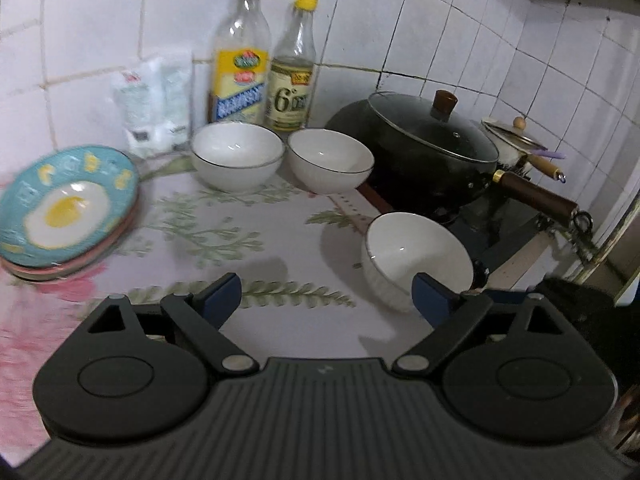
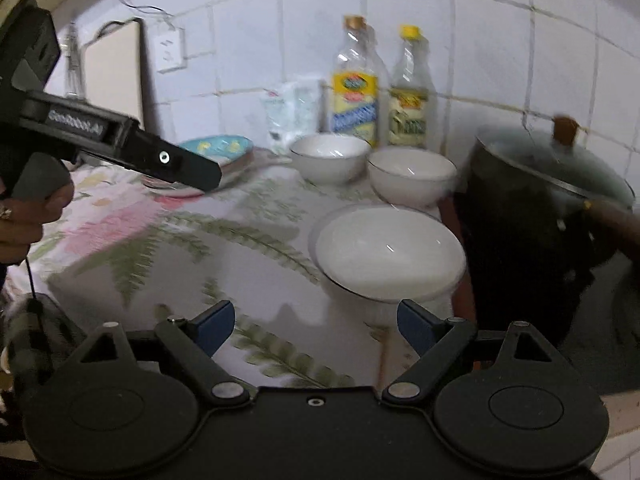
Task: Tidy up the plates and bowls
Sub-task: 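Reach both tools to the large white bowl rim and close the left gripper, then lift the large white bowl, set it beside the plate stack, open grippers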
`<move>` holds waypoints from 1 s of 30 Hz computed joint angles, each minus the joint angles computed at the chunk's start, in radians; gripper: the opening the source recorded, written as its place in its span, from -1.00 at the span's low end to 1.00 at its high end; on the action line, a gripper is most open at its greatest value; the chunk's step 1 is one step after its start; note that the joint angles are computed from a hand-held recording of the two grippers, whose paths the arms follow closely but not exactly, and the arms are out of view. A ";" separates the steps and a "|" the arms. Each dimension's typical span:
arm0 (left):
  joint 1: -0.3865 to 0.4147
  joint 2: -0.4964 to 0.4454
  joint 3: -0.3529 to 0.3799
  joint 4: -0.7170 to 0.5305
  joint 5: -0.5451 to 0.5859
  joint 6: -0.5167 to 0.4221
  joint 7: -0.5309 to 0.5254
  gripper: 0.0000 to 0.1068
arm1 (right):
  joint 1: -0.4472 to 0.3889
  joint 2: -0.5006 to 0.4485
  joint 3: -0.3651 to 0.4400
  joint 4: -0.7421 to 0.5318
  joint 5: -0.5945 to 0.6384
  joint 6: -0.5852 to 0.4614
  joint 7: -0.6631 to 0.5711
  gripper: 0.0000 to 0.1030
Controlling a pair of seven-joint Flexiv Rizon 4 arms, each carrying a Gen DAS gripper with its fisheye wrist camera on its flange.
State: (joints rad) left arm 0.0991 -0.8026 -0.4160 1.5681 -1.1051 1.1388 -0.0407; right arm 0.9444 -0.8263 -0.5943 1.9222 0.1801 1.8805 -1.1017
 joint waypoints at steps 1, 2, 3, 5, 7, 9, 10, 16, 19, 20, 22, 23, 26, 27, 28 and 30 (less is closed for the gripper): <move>-0.009 -0.014 0.005 -0.017 0.010 -0.009 -0.023 0.74 | -0.005 -0.009 0.000 -0.006 0.004 -0.015 0.009 0.76; -0.017 -0.031 0.008 -0.035 0.019 -0.017 -0.046 0.74 | -0.006 -0.021 -0.007 -0.012 0.005 -0.028 0.020 0.76; -0.024 -0.047 0.009 -0.051 0.028 -0.020 -0.068 0.73 | -0.007 -0.031 -0.010 -0.014 0.002 -0.034 0.029 0.76; -0.042 -0.076 0.014 -0.081 0.053 -0.015 -0.112 0.72 | -0.037 -0.047 0.011 -0.023 -0.017 -0.028 0.037 0.76; -0.065 -0.107 0.028 -0.118 0.105 -0.016 -0.165 0.71 | -0.081 -0.059 0.045 -0.041 -0.041 -0.026 0.034 0.76; -0.075 -0.133 0.023 -0.146 0.146 -0.006 -0.193 0.68 | -0.069 -0.097 0.011 -0.064 -0.038 -0.045 0.052 0.76; -0.076 -0.147 0.016 -0.160 0.163 -0.011 -0.210 0.68 | -0.062 -0.119 -0.007 -0.077 -0.034 -0.050 0.066 0.76; -0.091 -0.197 0.020 -0.222 0.283 -0.046 -0.299 0.20 | -0.089 -0.178 -0.013 -0.123 -0.009 0.028 0.098 0.76; -0.086 -0.213 -0.004 -0.232 0.308 -0.029 -0.301 -0.02 | -0.080 -0.211 -0.032 -0.147 0.023 0.048 0.072 0.79; -0.085 -0.218 -0.009 -0.236 0.316 -0.024 -0.302 -0.08 | -0.078 -0.220 -0.038 -0.157 0.034 0.046 0.068 0.79; -0.086 -0.228 -0.011 -0.250 0.337 -0.030 -0.310 -0.37 | -0.083 -0.230 -0.038 -0.172 0.047 0.045 0.062 0.79; -0.085 -0.232 -0.011 -0.256 0.347 -0.040 -0.315 -0.41 | -0.089 -0.230 -0.031 -0.176 0.049 0.046 0.060 0.80; -0.075 -0.236 -0.023 -0.263 0.357 -0.067 -0.318 -0.56 | -0.097 -0.232 -0.021 -0.188 0.057 0.046 0.051 0.81; -0.073 -0.236 -0.025 -0.262 0.359 -0.072 -0.317 -0.64 | -0.097 -0.234 -0.022 -0.191 0.057 0.043 0.048 0.81; -0.071 -0.234 -0.027 -0.259 0.361 -0.074 -0.314 -0.64 | -0.096 -0.234 -0.022 -0.190 0.059 0.043 0.045 0.81; -0.071 -0.231 -0.029 -0.253 0.361 -0.067 -0.309 -0.64 | -0.104 -0.226 -0.008 -0.187 0.058 0.047 0.040 0.81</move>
State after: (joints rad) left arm 0.0281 -1.0338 -0.4450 1.3147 -0.7440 1.0723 -0.3499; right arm 0.8409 -1.0527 -0.6023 1.7354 0.2377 1.9271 -1.0613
